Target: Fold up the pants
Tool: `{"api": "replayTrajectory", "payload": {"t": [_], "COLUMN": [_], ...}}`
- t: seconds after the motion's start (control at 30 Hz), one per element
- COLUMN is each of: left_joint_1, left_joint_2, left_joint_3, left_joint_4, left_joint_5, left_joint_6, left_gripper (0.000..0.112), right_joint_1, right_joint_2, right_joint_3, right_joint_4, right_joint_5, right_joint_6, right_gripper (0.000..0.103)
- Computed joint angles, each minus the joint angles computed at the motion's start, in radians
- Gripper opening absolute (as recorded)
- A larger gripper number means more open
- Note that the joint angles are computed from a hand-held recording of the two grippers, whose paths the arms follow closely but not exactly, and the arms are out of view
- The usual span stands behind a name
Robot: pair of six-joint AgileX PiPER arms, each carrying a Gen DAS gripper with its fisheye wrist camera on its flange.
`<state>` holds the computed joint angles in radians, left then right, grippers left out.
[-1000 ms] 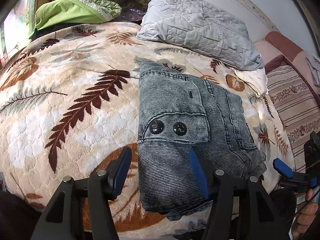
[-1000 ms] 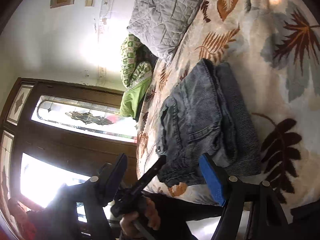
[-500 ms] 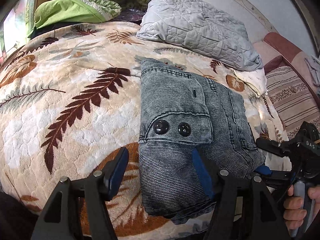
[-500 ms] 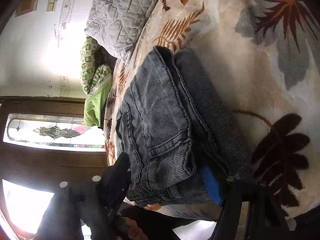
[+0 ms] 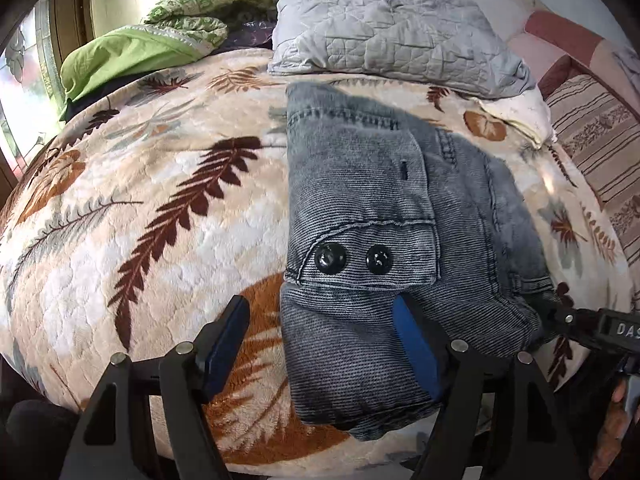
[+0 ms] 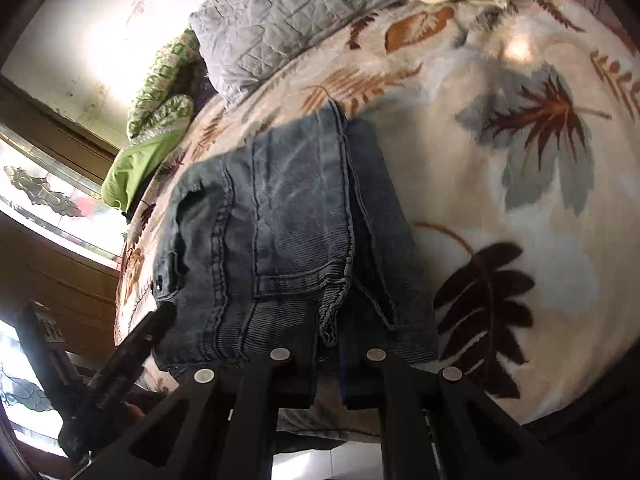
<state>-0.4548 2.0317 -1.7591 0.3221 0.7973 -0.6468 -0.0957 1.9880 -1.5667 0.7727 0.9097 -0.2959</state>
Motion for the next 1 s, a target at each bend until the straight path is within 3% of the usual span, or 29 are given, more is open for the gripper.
{"api": "replayTrajectory", "payload": {"t": [0.07, 0.2, 0.3, 0.4, 0.5, 0.6, 0.67, 0.77, 0.9, 1.0], "left_joint_1": [0.012, 0.006, 0.005, 0.0, -0.003, 0.003, 0.004, 0.006, 0.01, 0.013], "left_joint_2": [-0.004, -0.006, 0.0, 0.005, 0.008, 0.008, 0.011, 0.012, 0.01, 0.005], "left_joint_3": [-0.006, 0.008, -0.005, -0.014, -0.021, -0.022, -0.026, -0.031, -0.027, -0.017], "left_joint_4": [-0.028, -0.003, -0.006, -0.002, 0.004, -0.012, -0.02, -0.024, -0.033, -0.034], "left_joint_5": [0.003, -0.009, 0.001, 0.008, 0.015, 0.014, 0.016, 0.017, 0.013, 0.005], "left_joint_6": [0.023, 0.004, 0.011, -0.001, -0.001, 0.011, 0.025, 0.027, 0.032, 0.032], "left_gripper": [0.075, 0.076, 0.076, 0.076, 0.076, 0.076, 0.076, 0.076, 0.076, 0.076], "right_joint_1": [-0.01, -0.032, -0.067, -0.089, -0.073, -0.022, -0.012, -0.036, 0.003, 0.02], "right_joint_2": [-0.008, 0.012, -0.038, -0.078, -0.017, 0.093, 0.164, 0.137, 0.119, 0.122], "right_joint_3": [0.029, -0.046, -0.044, -0.059, -0.158, -0.263, -0.239, -0.163, -0.173, -0.237], "right_joint_4": [0.042, 0.017, 0.028, 0.139, 0.217, 0.119, 0.084, 0.146, 0.062, -0.01], "right_joint_5": [-0.016, 0.087, 0.101, 0.131, 0.209, 0.223, 0.226, 0.192, 0.157, 0.196], "right_joint_6": [-0.045, -0.036, -0.029, -0.081, -0.114, -0.028, -0.004, -0.059, -0.031, 0.043], "right_gripper": [0.01, 0.012, 0.016, 0.016, 0.02, 0.025, 0.025, 0.019, 0.019, 0.022]}}
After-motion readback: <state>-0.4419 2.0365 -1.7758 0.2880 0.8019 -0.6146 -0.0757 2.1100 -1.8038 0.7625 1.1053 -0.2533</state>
